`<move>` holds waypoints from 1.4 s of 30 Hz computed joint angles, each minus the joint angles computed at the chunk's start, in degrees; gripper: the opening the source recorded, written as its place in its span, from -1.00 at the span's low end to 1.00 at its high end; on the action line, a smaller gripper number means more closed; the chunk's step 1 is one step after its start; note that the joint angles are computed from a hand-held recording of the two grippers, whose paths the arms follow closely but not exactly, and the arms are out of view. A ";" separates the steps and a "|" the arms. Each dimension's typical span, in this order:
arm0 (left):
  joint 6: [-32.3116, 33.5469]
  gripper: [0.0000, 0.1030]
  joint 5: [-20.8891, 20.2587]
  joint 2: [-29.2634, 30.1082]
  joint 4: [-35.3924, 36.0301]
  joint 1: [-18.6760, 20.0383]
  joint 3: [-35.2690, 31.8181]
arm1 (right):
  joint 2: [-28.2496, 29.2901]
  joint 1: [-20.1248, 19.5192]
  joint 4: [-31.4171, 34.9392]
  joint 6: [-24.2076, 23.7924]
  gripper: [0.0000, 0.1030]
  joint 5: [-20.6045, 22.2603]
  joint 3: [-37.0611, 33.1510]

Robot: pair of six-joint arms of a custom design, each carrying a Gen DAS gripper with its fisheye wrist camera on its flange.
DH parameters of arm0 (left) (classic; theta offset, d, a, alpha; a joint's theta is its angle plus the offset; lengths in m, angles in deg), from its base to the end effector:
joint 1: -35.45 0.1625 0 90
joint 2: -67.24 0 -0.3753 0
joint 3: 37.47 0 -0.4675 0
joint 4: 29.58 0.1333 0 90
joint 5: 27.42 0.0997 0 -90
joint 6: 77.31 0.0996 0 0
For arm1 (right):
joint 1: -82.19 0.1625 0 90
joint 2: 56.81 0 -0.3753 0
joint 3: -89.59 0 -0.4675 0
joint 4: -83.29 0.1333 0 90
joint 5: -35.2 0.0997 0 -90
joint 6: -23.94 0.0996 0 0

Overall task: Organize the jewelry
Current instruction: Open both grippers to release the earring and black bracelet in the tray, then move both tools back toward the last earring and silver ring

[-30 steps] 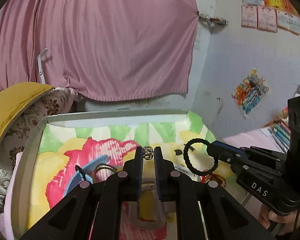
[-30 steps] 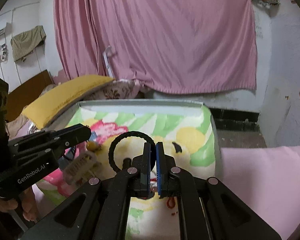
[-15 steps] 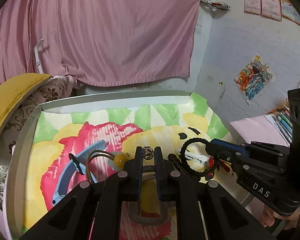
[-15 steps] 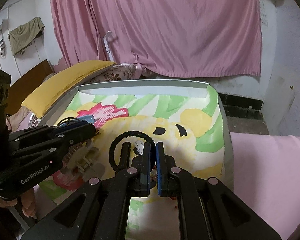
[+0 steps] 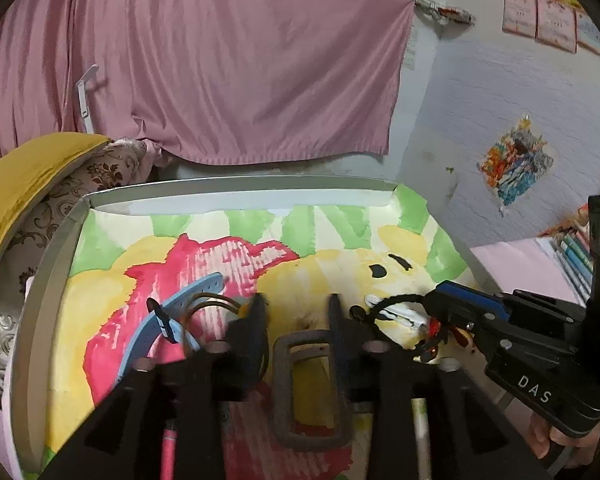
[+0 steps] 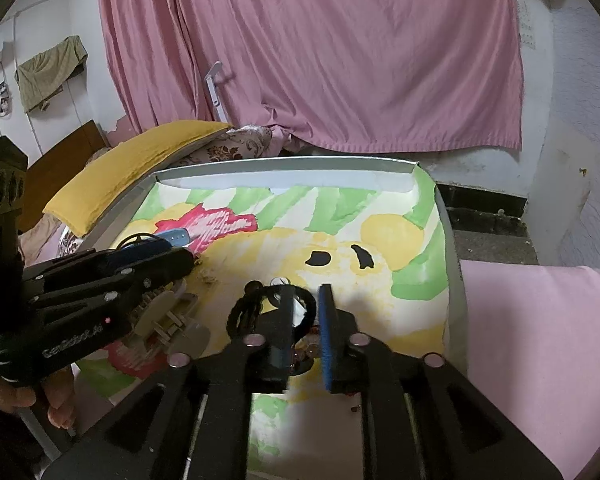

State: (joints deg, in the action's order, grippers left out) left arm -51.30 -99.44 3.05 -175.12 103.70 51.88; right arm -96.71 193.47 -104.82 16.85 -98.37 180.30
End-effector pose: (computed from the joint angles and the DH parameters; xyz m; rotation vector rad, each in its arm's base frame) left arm -0.1146 -0.7300 0.2703 0.9953 2.5371 -0.7228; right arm 0.3157 -0.6325 0.0652 0.1709 -2.2958 1.0974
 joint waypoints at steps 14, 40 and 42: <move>-0.16 0.60 -4.57 -5.11 -12.17 0.74 5.55 | 1.78 3.53 -20.70 -10.65 0.38 -3.93 1.39; 8.66 0.99 -9.48 -23.48 -15.96 3.54 21.17 | 0.81 11.91 -34.32 -21.50 0.97 -3.29 10.43; 8.98 0.99 -9.04 -24.01 -14.67 3.75 21.32 | 0.10 11.92 -31.40 -19.81 0.97 -3.12 11.36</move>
